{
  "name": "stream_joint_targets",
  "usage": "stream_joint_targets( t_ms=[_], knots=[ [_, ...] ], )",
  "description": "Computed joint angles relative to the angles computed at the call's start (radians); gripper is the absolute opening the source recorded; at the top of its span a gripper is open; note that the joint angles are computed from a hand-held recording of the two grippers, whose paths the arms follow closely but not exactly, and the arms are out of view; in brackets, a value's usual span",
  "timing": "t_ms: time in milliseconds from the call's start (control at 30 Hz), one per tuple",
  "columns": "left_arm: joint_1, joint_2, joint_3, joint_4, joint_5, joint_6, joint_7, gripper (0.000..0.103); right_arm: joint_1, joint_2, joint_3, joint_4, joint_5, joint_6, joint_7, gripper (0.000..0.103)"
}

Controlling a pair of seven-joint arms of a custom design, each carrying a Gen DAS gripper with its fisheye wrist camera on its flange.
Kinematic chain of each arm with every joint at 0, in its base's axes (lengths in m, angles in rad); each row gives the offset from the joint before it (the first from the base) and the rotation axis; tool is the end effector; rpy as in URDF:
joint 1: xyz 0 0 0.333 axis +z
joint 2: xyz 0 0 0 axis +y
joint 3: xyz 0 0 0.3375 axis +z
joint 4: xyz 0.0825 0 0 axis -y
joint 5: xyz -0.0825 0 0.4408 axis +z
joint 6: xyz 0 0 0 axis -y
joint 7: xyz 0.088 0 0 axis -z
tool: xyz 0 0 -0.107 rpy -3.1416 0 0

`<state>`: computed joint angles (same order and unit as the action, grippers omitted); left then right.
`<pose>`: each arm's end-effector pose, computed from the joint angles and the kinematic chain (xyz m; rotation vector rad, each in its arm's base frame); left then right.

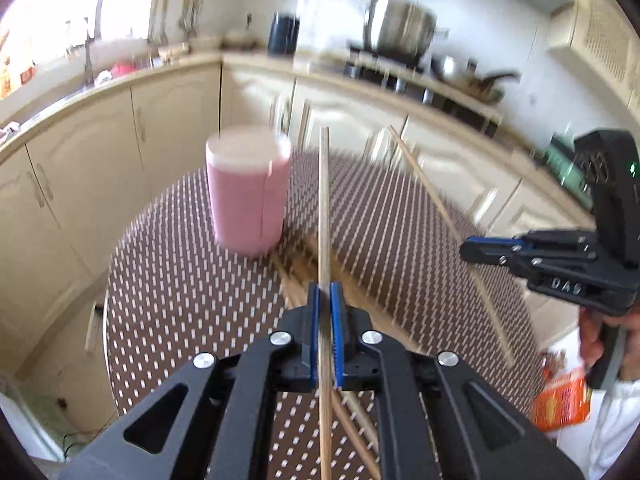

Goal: Organize utensils
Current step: 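Lift the chopstick with the right gripper and carry it over the pink cup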

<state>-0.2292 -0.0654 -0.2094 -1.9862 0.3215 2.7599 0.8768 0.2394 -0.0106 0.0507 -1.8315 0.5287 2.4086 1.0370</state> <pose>0.5731 -0.2870 0.5924 -1.7934 1.7867 -1.0168 0.6307 0.1917 0.6027 -2.1025 1.2002 -0.2145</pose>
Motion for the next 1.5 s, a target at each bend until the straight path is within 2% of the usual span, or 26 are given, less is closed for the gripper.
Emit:
stream_joint_targets(
  t_ms=[133,200,333,467,567,667,833,933,1033,1200,1300,1500],
  knots=[
    [0.039,-0.032,-0.007,-0.017,0.171,0.104,-0.171,0.006,0.013,-0.02,0.005,-0.006,0.16,0.093,-0.114,0.006],
    [0.075,-0.036,-0.013,-0.005,0.3,0.151,-0.296,0.006,0.026,-0.002,0.013,0.021,0.233,0.142,-0.167,0.006],
    [0.107,0.035,-0.022,0.125,0.599,0.144,-0.574,0.006,0.044,0.082,0.036,0.121,0.358,0.23,-0.226,0.006],
    [0.099,0.109,0.024,0.246,0.834,0.132,-0.786,0.006,0.042,0.192,0.066,0.256,0.454,0.301,-0.255,0.006],
    [0.082,0.172,0.061,0.333,0.915,0.117,-0.866,0.006,0.046,0.263,0.099,0.337,0.488,0.4,-0.289,0.006],
    [0.06,0.223,0.101,0.403,1.037,0.112,-0.998,0.006,0.039,0.341,0.134,0.428,0.522,0.454,-0.313,0.007],
    [0.026,0.29,0.149,0.492,1.224,0.107,-1.175,0.006,0.036,0.449,0.169,0.551,0.491,0.493,-0.281,0.007],
    [0.01,0.308,0.161,0.516,1.327,0.074,-1.259,0.006,0.024,0.477,0.204,0.576,0.502,0.521,-0.3,0.007],
    [0.008,0.323,0.162,0.529,1.368,0.053,-1.291,0.006,0.013,0.509,0.232,0.606,0.513,0.542,-0.328,0.007],
    [0.01,0.341,0.16,0.525,1.341,0.06,-1.254,0.006,-0.005,0.526,0.269,0.606,0.532,0.544,-0.388,0.007],
    [0.009,0.337,0.164,0.506,1.343,0.065,-1.255,0.006,-0.004,0.514,0.265,0.581,0.53,0.529,-0.402,0.007],
    [0.019,0.298,0.152,0.43,1.262,0.086,-1.166,0.006,-0.017,0.446,0.261,0.476,0.568,0.523,-0.471,0.007]
  ],
)
